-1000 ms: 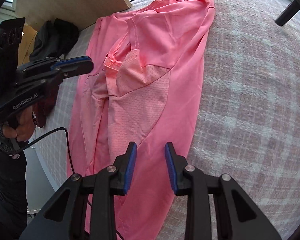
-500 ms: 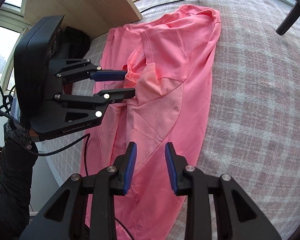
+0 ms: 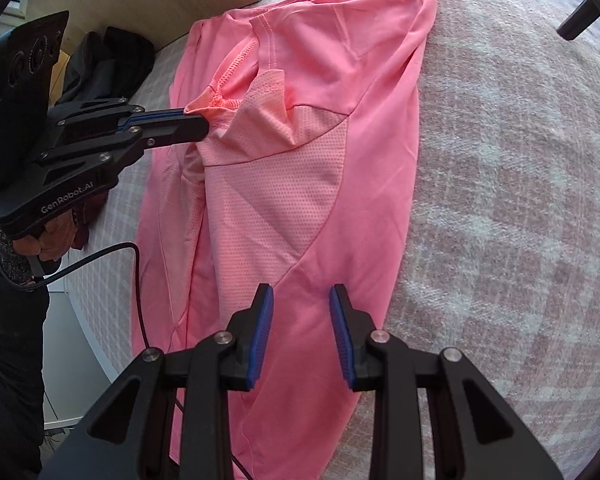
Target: Fold clothes
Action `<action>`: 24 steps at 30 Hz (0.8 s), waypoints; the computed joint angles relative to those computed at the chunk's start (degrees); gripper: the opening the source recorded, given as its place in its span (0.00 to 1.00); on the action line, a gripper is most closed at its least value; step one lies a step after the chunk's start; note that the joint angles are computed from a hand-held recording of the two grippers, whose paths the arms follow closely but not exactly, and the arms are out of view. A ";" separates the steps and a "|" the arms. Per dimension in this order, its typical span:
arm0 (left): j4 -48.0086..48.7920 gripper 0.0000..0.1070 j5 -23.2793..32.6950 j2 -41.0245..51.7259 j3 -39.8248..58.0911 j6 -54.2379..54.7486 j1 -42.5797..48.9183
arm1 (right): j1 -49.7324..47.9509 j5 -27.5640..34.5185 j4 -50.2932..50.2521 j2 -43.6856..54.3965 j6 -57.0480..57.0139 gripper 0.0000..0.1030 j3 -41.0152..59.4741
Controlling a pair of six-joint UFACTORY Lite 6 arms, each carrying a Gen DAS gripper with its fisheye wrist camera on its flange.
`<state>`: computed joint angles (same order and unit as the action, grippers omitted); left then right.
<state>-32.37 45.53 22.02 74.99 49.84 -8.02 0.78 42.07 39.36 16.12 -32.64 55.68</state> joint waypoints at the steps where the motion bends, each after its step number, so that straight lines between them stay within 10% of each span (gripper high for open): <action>1: -1.95 0.02 0.80 -0.43 -0.74 1.61 0.95 | 0.18 -0.32 0.21 -0.25 0.20 0.29 0.03; 9: -6.47 0.04 -1.23 0.78 -3.22 4.62 4.68 | -1.08 -0.22 17.98 6.11 -7.69 0.28 10.19; 14: -3.89 0.11 -3.05 -3.49 -5.98 4.11 4.54 | 0.34 1.83 12.00 19.50 0.69 0.24 26.72; 24: 2.36 0.28 -5.33 2.79 0.54 2.36 -5.37 | -8.35 10.90 16.46 14.97 -1.68 0.25 22.69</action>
